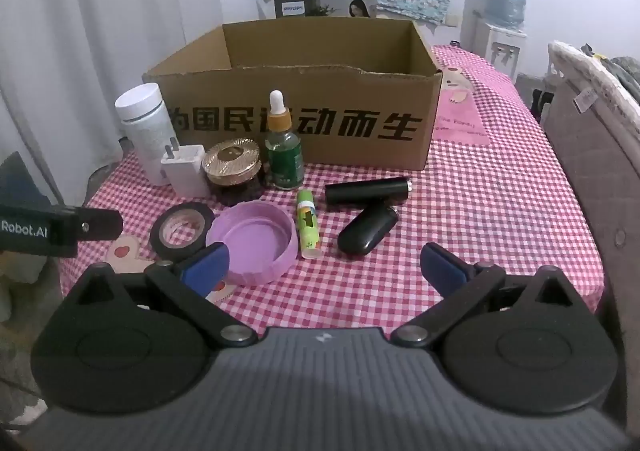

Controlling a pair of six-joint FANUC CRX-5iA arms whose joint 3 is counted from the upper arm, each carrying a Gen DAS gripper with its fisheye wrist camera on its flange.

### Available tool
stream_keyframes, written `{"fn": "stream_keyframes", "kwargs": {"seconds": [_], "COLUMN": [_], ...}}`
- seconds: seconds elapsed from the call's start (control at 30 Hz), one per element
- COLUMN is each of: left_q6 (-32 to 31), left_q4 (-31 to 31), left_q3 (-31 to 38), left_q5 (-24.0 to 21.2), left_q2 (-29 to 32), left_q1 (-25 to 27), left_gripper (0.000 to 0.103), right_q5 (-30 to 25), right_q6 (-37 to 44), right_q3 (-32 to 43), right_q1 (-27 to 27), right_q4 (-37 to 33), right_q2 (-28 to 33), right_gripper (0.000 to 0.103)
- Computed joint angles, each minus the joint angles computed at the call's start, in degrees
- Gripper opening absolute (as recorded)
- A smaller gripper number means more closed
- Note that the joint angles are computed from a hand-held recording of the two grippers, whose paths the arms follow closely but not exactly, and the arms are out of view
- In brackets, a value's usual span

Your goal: Organize rigid objects

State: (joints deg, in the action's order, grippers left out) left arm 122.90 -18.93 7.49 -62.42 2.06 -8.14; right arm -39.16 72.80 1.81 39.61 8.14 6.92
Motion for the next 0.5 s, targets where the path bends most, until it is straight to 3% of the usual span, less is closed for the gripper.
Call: {"fn": "stream_keyframes", "kwargs": {"seconds": [0.27, 0.5], "left_q6": [-0.6, 0.6], "left_q4": [0.4, -0.7], "left_q3": [-0.9, -0.3], "left_q5": [0.7, -0.1], "left_q2": [-0.4, 0.0], "left_q1": [0.6, 0.1], "left_gripper": [0.103, 0.103], "right_q5": [-2.8, -2.1], "right_q6": [0.9, 1.4], "right_q3": [2.9, 2.7], "right_q1": [0.2, -0.3], "right_q4": [-1.7, -2.7], "right_q2": [1.4, 1.1], "right_gripper": [0.102, 0.102]}}
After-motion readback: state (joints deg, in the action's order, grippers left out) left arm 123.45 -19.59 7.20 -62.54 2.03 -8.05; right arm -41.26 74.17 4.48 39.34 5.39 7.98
